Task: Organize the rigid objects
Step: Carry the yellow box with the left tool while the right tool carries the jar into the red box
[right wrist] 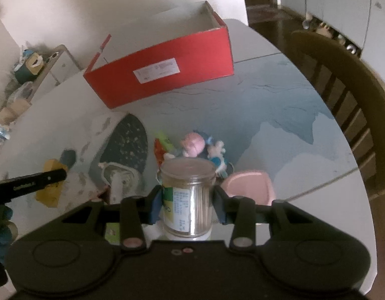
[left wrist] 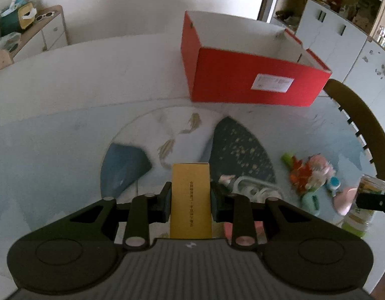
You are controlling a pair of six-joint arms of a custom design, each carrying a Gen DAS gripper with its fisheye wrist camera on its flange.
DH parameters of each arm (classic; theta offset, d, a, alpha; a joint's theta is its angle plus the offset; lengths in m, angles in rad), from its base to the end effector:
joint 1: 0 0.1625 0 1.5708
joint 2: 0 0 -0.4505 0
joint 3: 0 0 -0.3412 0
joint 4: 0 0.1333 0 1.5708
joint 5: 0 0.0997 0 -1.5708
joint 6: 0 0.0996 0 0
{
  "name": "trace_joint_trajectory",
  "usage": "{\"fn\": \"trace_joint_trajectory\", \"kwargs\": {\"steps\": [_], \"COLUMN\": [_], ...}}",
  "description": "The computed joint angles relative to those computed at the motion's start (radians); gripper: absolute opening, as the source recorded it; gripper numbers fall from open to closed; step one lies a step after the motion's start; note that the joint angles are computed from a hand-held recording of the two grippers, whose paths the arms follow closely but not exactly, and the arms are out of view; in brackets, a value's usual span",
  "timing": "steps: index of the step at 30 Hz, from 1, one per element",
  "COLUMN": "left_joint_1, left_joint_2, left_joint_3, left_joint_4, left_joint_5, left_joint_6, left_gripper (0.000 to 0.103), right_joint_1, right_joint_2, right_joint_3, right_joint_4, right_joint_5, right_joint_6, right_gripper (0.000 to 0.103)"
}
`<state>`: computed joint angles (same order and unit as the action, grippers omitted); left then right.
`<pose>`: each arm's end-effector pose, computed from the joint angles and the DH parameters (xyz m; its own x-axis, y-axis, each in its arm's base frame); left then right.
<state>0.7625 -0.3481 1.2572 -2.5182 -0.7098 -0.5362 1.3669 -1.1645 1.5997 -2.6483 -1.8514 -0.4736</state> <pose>-0.3874 -0.6589 -0.0141 -0.7742 0.0352 -0.6320 0.3805 0.8239 -0.4201 -0.0229 -0.6331 0.4156 -0.8815 -0.0399 0.4706 -0.2696 0.8607 -0.4320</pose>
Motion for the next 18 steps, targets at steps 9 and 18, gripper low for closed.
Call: {"fn": "trace_joint_trajectory", "kwargs": {"steps": [9, 18], "left_joint_1": [-0.006, -0.014], "left_joint_2": [0.047, 0.175], "left_joint_3": [-0.181, -0.512], "left_joint_4": [0.101, 0.275], "left_joint_5": [0.009, 0.092], "left_joint_6": [0.024, 0.084], "left_gripper": [0.029, 0.029], "right_joint_1": [0.014, 0.053], "right_joint_2": [0.07, 0.204], "right_joint_3": [-0.299, -0.651], "right_joint_4": [0.329, 0.568], "right_joint_5": [0.069, 0.075], "right_joint_6": [0.019, -0.111], "right_gripper": [0.041, 0.041]}}
